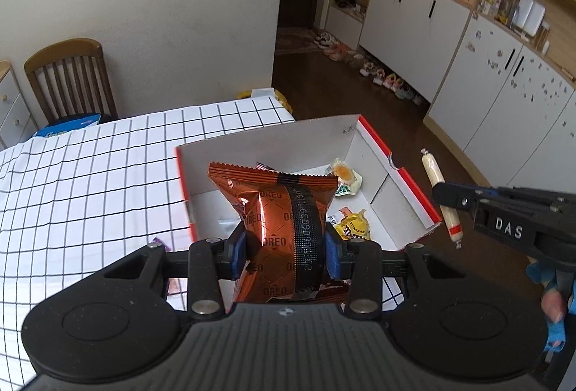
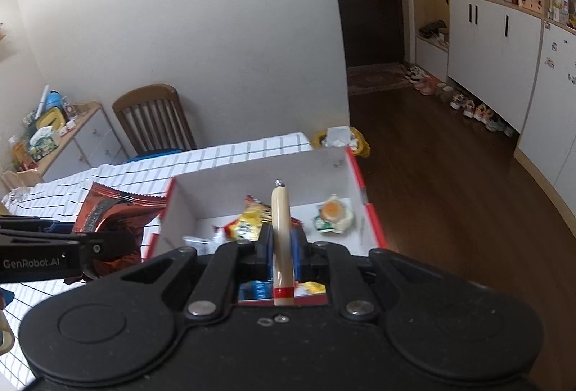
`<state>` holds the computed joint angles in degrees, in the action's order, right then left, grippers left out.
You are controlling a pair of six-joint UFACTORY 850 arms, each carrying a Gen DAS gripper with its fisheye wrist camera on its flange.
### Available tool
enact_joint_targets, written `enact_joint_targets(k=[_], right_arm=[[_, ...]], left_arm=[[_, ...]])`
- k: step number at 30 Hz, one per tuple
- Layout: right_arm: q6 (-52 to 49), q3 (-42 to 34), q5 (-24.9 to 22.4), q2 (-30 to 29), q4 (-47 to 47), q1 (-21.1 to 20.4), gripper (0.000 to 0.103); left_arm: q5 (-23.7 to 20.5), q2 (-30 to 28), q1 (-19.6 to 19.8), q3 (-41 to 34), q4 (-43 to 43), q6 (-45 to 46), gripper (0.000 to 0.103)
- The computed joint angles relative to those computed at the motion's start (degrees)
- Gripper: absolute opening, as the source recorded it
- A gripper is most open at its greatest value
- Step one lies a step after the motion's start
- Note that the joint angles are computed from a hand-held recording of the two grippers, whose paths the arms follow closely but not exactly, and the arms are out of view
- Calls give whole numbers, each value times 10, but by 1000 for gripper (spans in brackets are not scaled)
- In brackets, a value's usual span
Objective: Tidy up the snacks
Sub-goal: 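Carry the chip packet and sausage stick over the shoebox and lower them, then open the left tool releasing the chip packet while the right tool releases the sausage stick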
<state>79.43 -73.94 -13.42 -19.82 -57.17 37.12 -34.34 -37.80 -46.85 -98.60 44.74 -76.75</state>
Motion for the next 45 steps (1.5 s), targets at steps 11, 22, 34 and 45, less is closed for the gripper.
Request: enact_joint_targets(k=[11,22,34,45], right_arm=[[-202,-65,-13,-70,189,-39,8],[-342,-130,-53,-138,311,-43,8],[-407,-137,-67,-156,359,-44,8],[-463,-135,-68,-154,414,-50,14]], left_arm=[[-45,-104,15,-135,-102,117,41],[-79,-187,28,-247,-166,200,41],[-171,-313,31,-446,-222,313,41],[-229,-377,34,-555,-256,354,42]])
